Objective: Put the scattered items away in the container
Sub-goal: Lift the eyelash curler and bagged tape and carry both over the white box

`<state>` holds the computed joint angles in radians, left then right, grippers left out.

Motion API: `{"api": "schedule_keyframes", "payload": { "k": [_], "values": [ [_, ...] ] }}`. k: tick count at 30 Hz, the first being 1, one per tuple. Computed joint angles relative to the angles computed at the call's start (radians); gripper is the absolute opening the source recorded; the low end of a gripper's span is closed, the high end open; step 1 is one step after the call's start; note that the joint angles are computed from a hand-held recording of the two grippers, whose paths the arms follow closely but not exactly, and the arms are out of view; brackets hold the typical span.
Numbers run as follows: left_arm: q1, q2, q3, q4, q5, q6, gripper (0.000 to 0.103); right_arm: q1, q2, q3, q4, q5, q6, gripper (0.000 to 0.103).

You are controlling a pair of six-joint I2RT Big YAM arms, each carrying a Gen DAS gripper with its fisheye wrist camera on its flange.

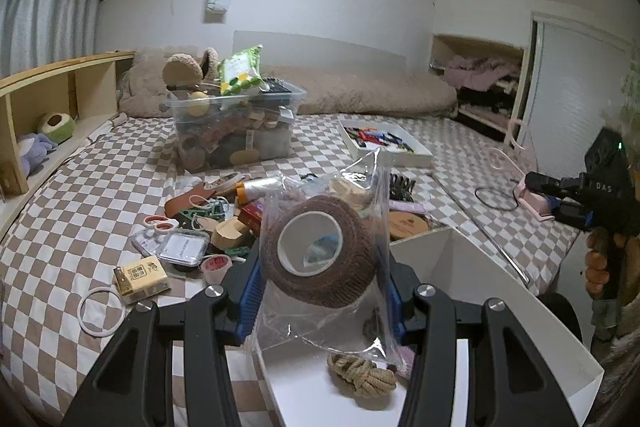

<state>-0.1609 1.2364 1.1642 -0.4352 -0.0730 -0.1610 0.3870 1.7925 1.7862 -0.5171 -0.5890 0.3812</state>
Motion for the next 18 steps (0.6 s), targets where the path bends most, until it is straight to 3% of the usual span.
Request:
{"api": "schedule_keyframes", "payload": {
  "k": [3, 12, 18],
  "values": [
    [-0.021, 0.009, 0.014, -0.031, 0.000, 0.040, 0.050, 0.029, 0.028, 0.051, -0.121, -0.039, -0.096, 0.037],
    [-0.052, 0.030, 0.042, -0.144, 0.086, 0.134, 0.050, 0.103, 0.131, 0.229, -0.538, -0.034, -0.413, 0.037],
    [-0.067, 0.058, 0.058, -0.225, 0.135, 0.181, 0.050, 0.131, 0.181, 0.306, -0.713, 0.012, -0.536, 0.037]
  ]
}}
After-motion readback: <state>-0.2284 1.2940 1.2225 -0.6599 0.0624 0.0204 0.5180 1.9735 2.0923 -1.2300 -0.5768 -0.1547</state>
